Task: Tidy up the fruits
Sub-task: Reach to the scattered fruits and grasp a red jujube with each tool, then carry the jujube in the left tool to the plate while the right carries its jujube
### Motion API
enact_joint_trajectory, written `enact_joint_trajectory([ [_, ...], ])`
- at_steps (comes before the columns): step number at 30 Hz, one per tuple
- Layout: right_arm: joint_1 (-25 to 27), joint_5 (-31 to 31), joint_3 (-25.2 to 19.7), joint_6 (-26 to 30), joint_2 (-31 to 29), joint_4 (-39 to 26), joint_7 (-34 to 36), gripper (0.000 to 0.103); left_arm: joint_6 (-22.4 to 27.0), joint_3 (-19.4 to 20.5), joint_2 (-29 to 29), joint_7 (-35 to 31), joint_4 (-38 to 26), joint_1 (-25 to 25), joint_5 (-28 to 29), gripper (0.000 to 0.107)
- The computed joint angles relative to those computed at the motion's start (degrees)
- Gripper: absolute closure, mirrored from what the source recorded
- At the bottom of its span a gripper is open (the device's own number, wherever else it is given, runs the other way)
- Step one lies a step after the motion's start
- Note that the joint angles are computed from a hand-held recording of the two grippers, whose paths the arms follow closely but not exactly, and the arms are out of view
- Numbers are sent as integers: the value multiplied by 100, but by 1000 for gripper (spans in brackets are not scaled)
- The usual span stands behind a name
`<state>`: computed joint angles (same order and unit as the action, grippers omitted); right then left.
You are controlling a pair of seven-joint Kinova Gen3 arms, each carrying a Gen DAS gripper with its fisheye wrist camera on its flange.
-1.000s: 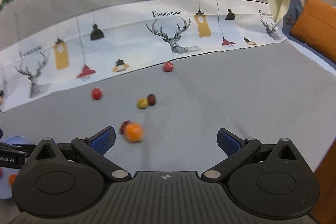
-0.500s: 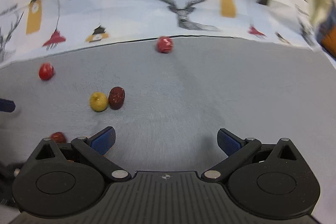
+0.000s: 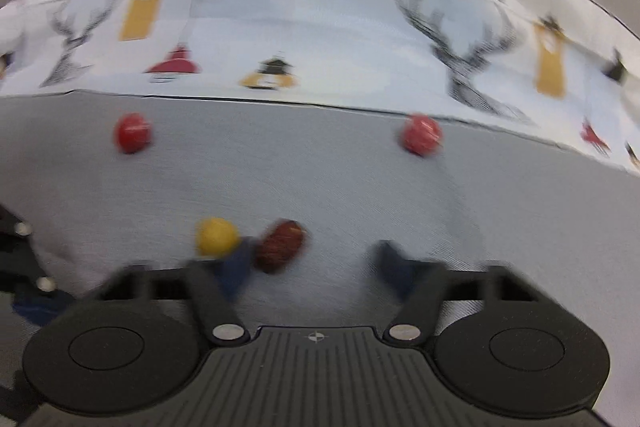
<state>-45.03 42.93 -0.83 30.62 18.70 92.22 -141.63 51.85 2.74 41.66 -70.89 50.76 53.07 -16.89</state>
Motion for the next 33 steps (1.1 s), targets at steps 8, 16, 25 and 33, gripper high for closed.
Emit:
enact_joint_trajectory([
  [8, -593, 733, 75, 1625, -12, -310, -1126, 73, 586, -348, -499, 1047, 273, 368, -455, 81],
  [16, -2528, 779, 1135, 3489, -1148, -117, -2990, 73, 1654, -150, -1547, 2247, 881, 642, -970, 81],
  [25, -2889, 1515, -1160, 5586, -1451, -661, -4697, 73, 2994, 435, -2670, 3296, 1353, 1068, -1511, 81],
  [33, -2913, 1732, -3008, 6342, -801, -1977, -4824, 73, 4006, 1250, -3388, 4680, 1798, 1523, -1834, 81],
])
